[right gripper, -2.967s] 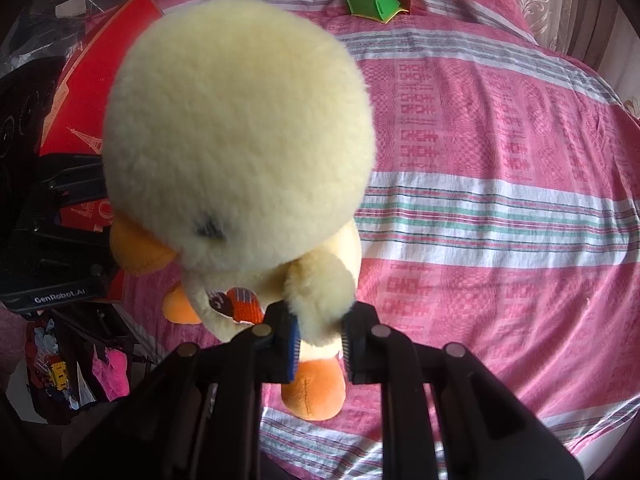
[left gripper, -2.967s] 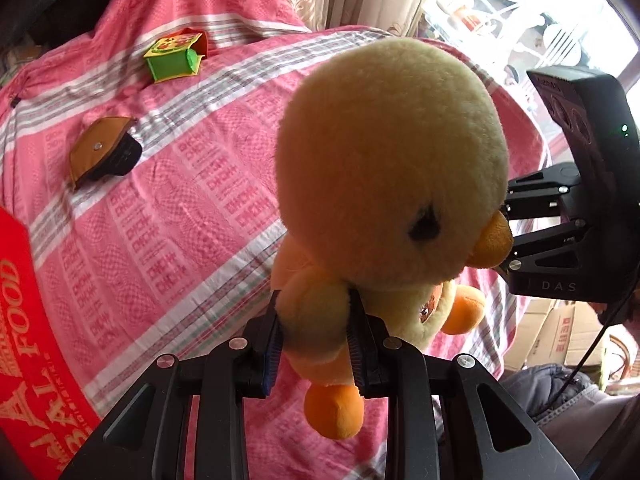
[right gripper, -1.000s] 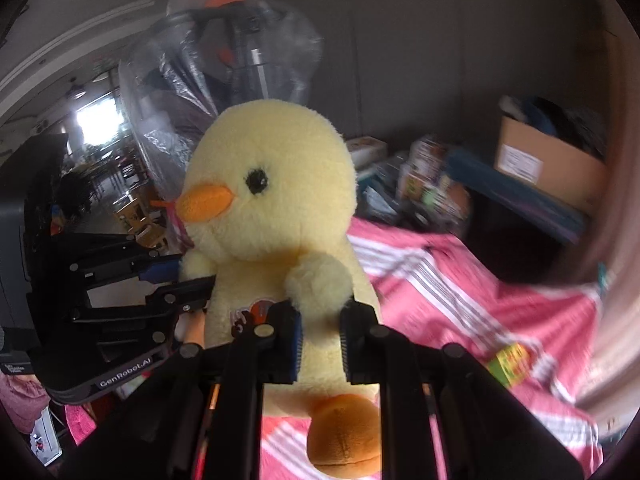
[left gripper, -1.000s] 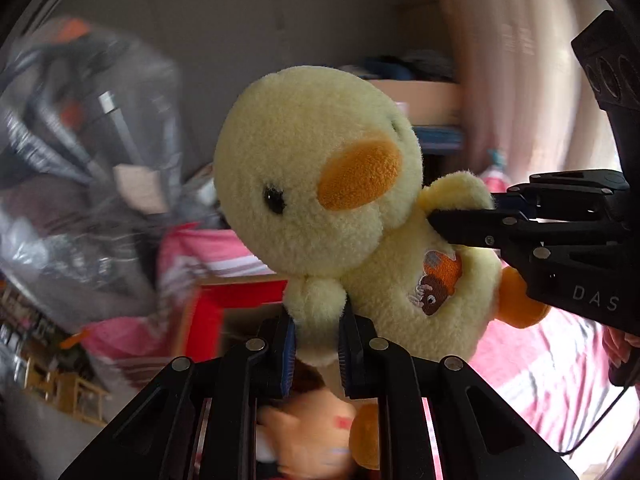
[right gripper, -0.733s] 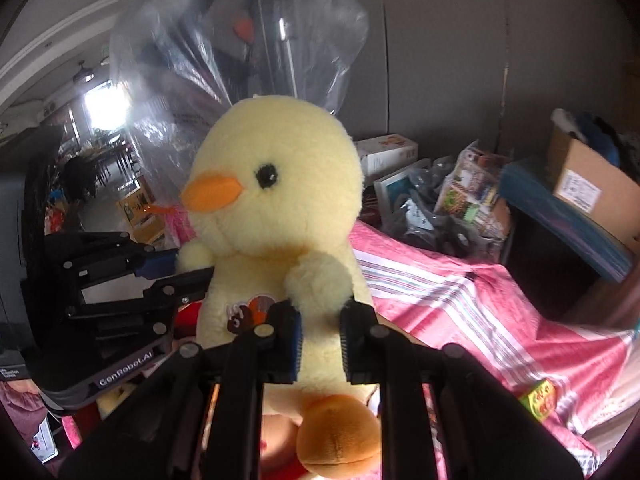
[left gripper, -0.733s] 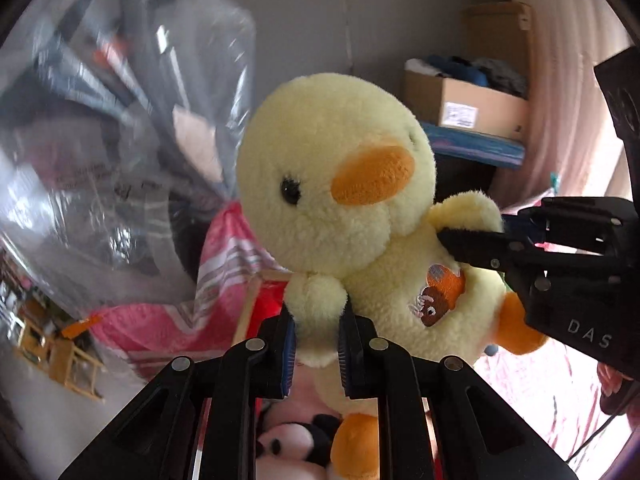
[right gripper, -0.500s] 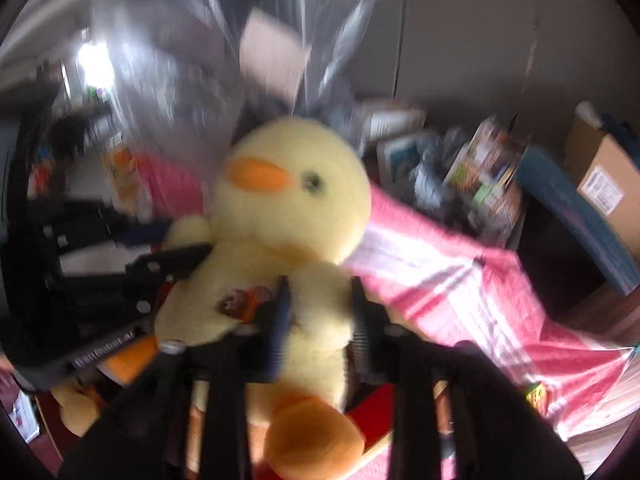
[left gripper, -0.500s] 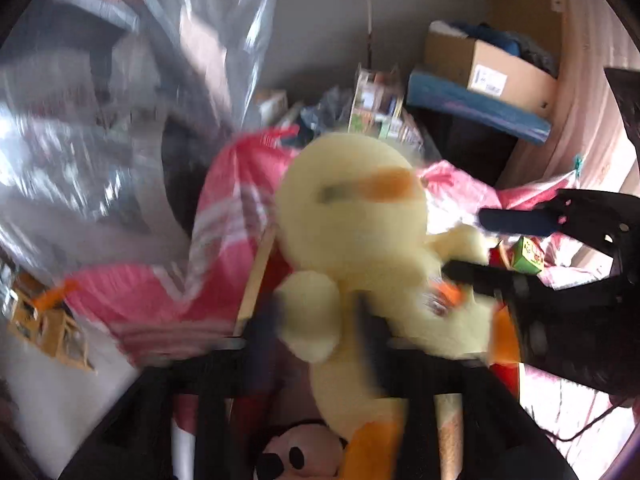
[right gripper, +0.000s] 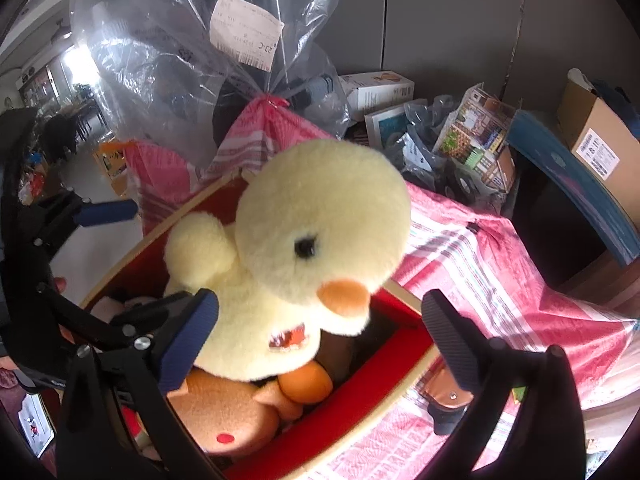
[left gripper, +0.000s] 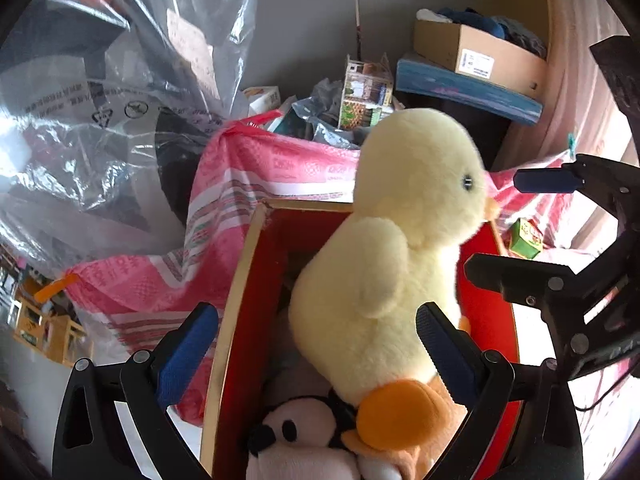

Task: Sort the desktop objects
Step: 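Lower the chick plush into the red box and open both tools, then move both tools back over the cloth toward the yellow foam house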

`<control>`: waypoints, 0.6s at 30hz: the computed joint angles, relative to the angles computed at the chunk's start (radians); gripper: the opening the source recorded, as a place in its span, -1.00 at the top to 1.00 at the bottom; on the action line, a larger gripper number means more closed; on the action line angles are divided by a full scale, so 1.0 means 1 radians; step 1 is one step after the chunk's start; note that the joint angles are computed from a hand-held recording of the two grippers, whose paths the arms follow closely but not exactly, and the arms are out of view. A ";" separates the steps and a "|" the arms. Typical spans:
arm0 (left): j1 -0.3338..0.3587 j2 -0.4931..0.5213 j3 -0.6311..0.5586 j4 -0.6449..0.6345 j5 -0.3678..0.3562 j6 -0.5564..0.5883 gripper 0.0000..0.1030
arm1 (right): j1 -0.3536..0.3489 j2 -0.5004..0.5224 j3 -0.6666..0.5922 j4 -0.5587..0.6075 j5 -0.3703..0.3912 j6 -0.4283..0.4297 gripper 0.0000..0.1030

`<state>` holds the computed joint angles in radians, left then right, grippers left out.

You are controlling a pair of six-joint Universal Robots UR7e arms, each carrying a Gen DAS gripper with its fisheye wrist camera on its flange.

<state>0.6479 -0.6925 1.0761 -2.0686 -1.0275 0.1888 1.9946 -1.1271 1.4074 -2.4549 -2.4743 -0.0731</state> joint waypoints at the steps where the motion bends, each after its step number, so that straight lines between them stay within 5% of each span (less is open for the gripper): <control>1: -0.003 -0.008 0.008 -0.006 -0.001 0.003 -0.93 | 0.002 -0.007 0.007 0.002 -0.001 0.003 -0.99; 18: -0.025 -0.094 0.132 -0.090 -0.039 -0.008 -0.93 | 0.053 -0.085 0.094 0.106 -0.052 0.118 -0.99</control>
<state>0.6231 -0.7869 1.2079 -2.1583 -1.0665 0.1807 2.0473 -1.2122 1.5016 -2.3488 -2.5264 0.0449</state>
